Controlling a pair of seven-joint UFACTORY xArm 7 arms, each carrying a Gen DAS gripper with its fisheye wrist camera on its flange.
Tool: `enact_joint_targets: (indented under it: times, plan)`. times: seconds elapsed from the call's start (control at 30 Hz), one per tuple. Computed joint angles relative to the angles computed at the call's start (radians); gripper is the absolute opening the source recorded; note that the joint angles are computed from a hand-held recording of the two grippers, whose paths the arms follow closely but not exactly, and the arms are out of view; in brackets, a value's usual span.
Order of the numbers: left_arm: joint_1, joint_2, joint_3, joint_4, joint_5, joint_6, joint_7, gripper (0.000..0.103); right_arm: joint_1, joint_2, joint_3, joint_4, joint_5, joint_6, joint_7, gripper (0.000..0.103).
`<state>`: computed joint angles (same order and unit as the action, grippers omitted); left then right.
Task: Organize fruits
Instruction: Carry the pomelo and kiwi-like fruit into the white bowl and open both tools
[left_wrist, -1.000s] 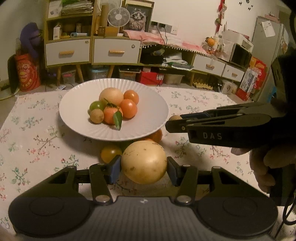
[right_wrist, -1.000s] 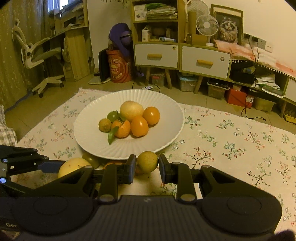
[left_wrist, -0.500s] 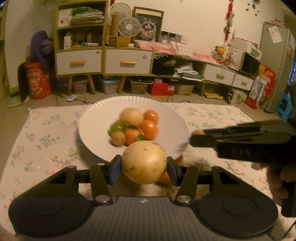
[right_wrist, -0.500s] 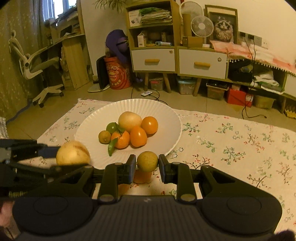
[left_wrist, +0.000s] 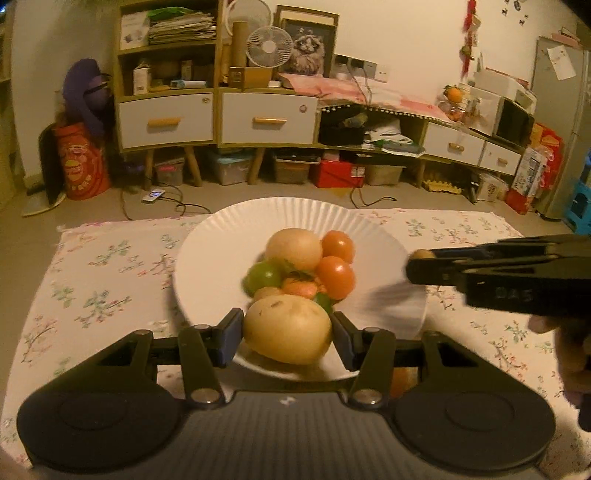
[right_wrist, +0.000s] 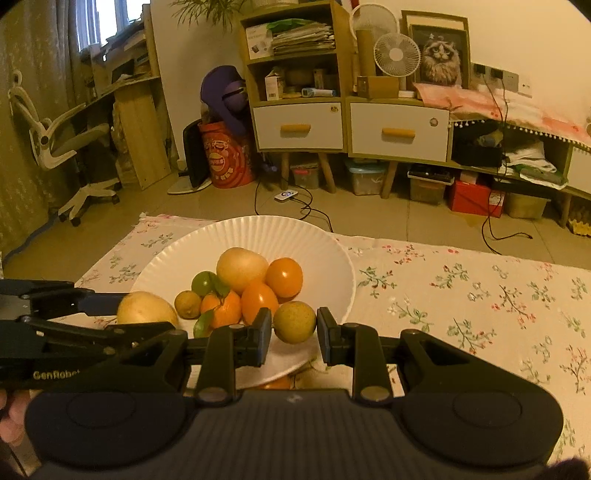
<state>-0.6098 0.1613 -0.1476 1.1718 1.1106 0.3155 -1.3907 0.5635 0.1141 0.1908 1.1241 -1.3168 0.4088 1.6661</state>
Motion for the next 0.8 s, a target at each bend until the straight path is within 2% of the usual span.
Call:
enact_joint_targets:
  times: [0.13, 0.47, 0.8]
  plan:
    - [-0.004, 0.032, 0.007, 0.031, -0.006, -0.015, 0.025, 0.054, 0.004, 0.031, -0.004, 0.029, 0.013, -0.001, -0.047, 0.024]
    - [-0.033, 0.069, 0.056, 0.061, 0.06, -0.048, -0.053, 0.054, 0.016, 0.064, -0.038, 0.048, 0.043, -0.021, -0.083, 0.024]
    - [-0.035, 0.067, 0.055, 0.063, 0.084, -0.047, -0.073, 0.054, 0.026, 0.065, -0.042, 0.051, 0.055, -0.02, -0.1, 0.026]
